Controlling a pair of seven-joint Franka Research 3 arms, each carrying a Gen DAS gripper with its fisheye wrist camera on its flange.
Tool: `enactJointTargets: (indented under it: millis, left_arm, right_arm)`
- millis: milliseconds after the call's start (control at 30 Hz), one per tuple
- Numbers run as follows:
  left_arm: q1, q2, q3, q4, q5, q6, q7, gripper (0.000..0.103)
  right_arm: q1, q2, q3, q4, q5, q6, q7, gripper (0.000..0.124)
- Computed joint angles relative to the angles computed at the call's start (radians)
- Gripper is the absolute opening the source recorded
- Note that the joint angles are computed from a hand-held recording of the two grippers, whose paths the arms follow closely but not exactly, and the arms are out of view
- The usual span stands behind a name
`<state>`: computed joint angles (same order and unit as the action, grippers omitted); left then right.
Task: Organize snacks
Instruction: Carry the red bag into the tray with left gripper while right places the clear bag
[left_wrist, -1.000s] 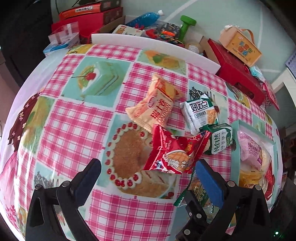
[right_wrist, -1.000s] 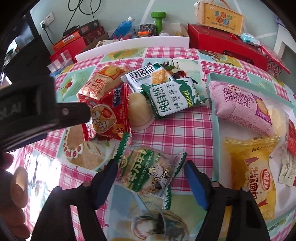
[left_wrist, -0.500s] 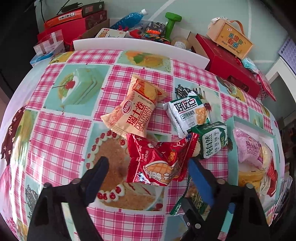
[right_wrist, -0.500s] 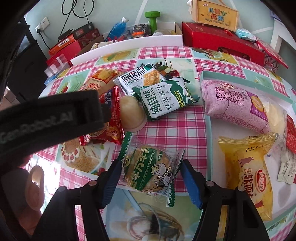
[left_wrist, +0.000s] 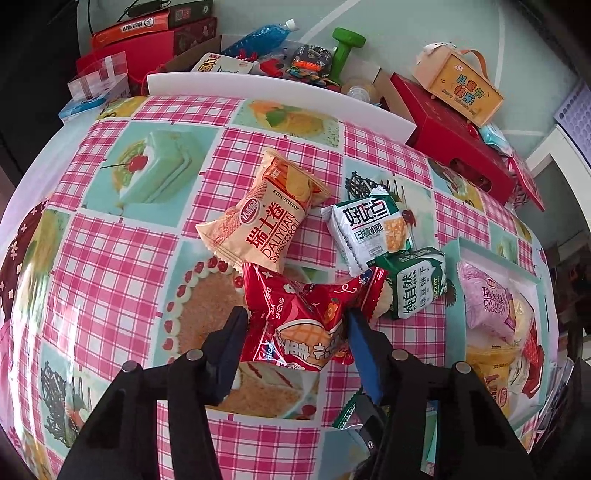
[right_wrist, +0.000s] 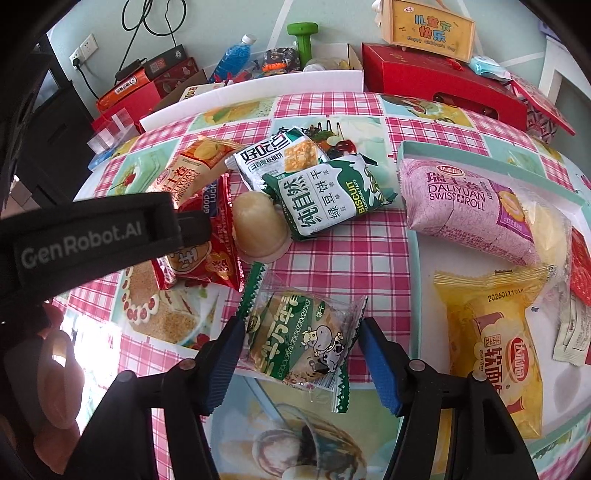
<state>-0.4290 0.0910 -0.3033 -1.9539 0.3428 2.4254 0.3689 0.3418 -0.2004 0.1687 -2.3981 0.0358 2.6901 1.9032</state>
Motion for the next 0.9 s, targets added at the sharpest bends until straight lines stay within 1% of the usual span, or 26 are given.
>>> enactJointTargets:
  millis: [67,133,333,533,900]
  left_arm:
    - [-0.001,-0.003,-0.001,0.000,-0.005,-0.001,-0.004,0.056]
    - [-0.001,-0.010,-0.001,-0.003,-0.004,-0.010,-0.007,0.055]
    - [-0.003,-0.019,-0.004,-0.001,-0.002,-0.021,-0.019,0.055]
    - [-0.005,-0.023,-0.005,0.001,0.002,-0.029,-0.032,0.054]
    - [-0.008,-0.055,-0.010,0.002,0.050,-0.036,-0.078,0.054]
  right_arm:
    - [0.000,0.000,-0.001,-0.001,0.001,0.000,0.000,0.066]
    - [-0.001,-0.003,-0.001,-0.002,0.000,0.003,0.002,0.061]
    - [-0.007,-0.010,0.004,-0.005,-0.016,0.002,0.016,0.057]
    - [-0.011,-0.017,0.008,-0.008,-0.034,0.002,0.025,0.055]
    - [-0.006,-0.085,0.006,-0.043,0.019,0.052,-0.011,0.055]
